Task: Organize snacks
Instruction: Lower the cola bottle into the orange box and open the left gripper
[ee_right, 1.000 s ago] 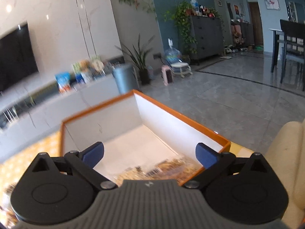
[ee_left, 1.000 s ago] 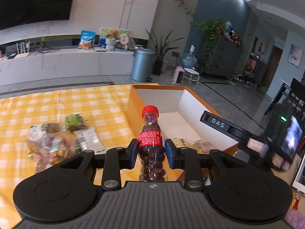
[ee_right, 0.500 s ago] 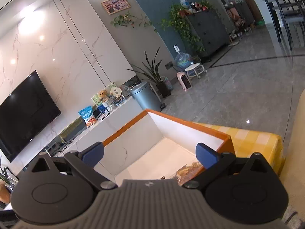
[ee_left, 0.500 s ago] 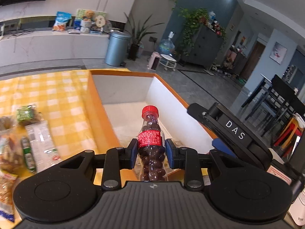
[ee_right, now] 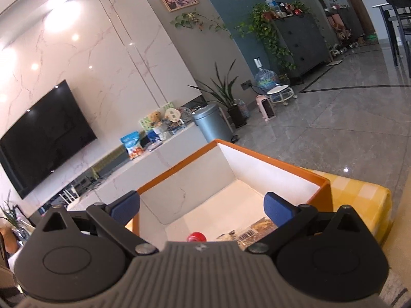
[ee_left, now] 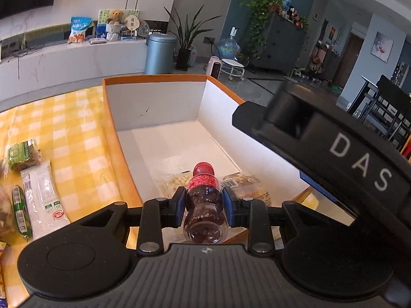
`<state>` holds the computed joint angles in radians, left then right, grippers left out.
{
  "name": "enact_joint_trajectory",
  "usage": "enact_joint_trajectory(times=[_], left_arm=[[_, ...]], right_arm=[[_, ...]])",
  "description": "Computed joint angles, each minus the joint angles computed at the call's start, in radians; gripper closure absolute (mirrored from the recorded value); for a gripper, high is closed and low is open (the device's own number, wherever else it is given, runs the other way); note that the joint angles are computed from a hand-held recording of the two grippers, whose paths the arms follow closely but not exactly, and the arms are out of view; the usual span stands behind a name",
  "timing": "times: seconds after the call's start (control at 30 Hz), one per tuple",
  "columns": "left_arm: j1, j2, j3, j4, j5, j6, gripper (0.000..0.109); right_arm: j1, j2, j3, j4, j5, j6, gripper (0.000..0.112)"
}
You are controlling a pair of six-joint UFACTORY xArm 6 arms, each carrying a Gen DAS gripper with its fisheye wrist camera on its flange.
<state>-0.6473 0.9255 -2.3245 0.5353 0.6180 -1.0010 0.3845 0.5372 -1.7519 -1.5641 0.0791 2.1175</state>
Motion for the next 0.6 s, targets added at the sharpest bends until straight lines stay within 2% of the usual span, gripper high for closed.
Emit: enact_joint_trajectory(times=[0.07, 0.13, 0.17, 0.2, 0.27, 0.4, 0.53, 0.6], left_arm=[[0.000, -0.011, 0.023, 0.031, -0.024, -0.033, 0.074], [0.007, -0.041, 0.081, 0.060, -0.090, -0.064, 0.057], [0.012, -0.052, 0.104, 0.078, -0.123, -0.085, 0.037], [0.013, -0.066, 0.124, 0.111, -0.121, -0.116, 0.026], [0.013, -0.096, 0.166, 0.177, -0.128, -0.167, 0.022], [0.008, -0.139, 0.216, 0.202, -0.121, -0.166, 0.022], [-0.004, -0.179, 0.259, 0.257, -0.099, -0.202, 0.019], [0.000, -0.222, 0.324, 0.280, -0.130, -0.249, 0.019]], right_arm=[[0.003, -0.002, 0.003, 0.020, 0.008, -0.025, 0.012], [0.005, 0.000, 0.004, 0.039, 0.010, -0.044, 0.012], [0.003, -0.001, 0.007, 0.044, 0.011, -0.047, 0.012], [0.003, -0.002, 0.008, 0.046, 0.011, -0.045, 0.012], [0.002, -0.006, 0.008, -0.002, 0.017, 0.014, 0.012], [0.002, -0.005, 0.010, 0.029, 0.015, -0.015, 0.012], [0.005, -0.010, 0.011, -0.014, 0.022, 0.017, 0.012], [0.005, -0.013, 0.017, -0.020, 0.022, 0.021, 0.012]])
